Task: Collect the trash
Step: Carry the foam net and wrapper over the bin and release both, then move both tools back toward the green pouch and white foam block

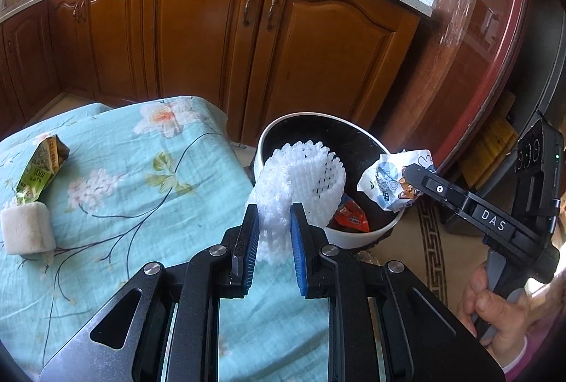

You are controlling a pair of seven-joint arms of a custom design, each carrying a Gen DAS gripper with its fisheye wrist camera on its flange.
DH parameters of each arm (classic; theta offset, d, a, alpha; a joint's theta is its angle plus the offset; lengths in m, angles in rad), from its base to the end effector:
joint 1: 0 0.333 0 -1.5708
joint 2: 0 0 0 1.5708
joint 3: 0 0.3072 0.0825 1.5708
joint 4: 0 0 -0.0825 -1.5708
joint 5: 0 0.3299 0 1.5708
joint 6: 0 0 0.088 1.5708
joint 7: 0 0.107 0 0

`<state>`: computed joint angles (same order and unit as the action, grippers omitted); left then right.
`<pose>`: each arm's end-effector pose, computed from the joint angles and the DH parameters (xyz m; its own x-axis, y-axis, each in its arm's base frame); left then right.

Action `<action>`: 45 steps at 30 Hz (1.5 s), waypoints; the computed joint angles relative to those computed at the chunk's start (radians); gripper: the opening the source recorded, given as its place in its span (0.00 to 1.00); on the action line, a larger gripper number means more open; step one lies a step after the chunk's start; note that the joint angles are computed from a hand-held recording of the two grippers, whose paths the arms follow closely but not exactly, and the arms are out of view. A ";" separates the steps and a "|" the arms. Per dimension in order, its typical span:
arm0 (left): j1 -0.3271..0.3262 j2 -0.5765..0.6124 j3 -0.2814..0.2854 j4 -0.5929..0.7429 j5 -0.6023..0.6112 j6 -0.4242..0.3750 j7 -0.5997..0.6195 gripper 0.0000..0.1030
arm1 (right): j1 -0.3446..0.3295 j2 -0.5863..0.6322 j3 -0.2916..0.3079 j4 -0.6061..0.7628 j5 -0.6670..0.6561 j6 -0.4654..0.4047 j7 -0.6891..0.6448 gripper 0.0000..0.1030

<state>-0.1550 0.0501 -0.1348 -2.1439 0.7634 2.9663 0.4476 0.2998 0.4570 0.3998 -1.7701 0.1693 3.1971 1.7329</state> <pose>0.5048 -0.1984 0.4801 0.0494 -0.9801 0.1924 -0.6825 -0.1738 -0.7099 0.5400 0.3719 0.4635 0.4002 -0.8107 -0.4274 -0.6816 0.0485 -0.7302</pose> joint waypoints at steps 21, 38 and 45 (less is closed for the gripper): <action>-0.093 0.208 0.034 0.269 -0.296 -0.141 0.344 0.48 | 0.098 0.102 -0.153 0.210 0.005 -0.164 0.011 0.54; 0.032 -0.088 0.038 -0.182 -0.124 0.037 0.023 0.57 | 0.011 0.055 0.044 0.086 0.063 -0.038 -0.074 0.77; 0.185 -0.232 -0.034 -0.342 -0.052 0.067 -0.111 0.57 | 0.051 0.100 0.077 0.147 0.065 -0.092 -0.116 0.77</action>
<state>0.0300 -0.1814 -0.1689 -2.4855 0.7112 3.0333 0.3370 0.3510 0.5565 0.4773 -1.6230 0.2339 3.1052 1.6172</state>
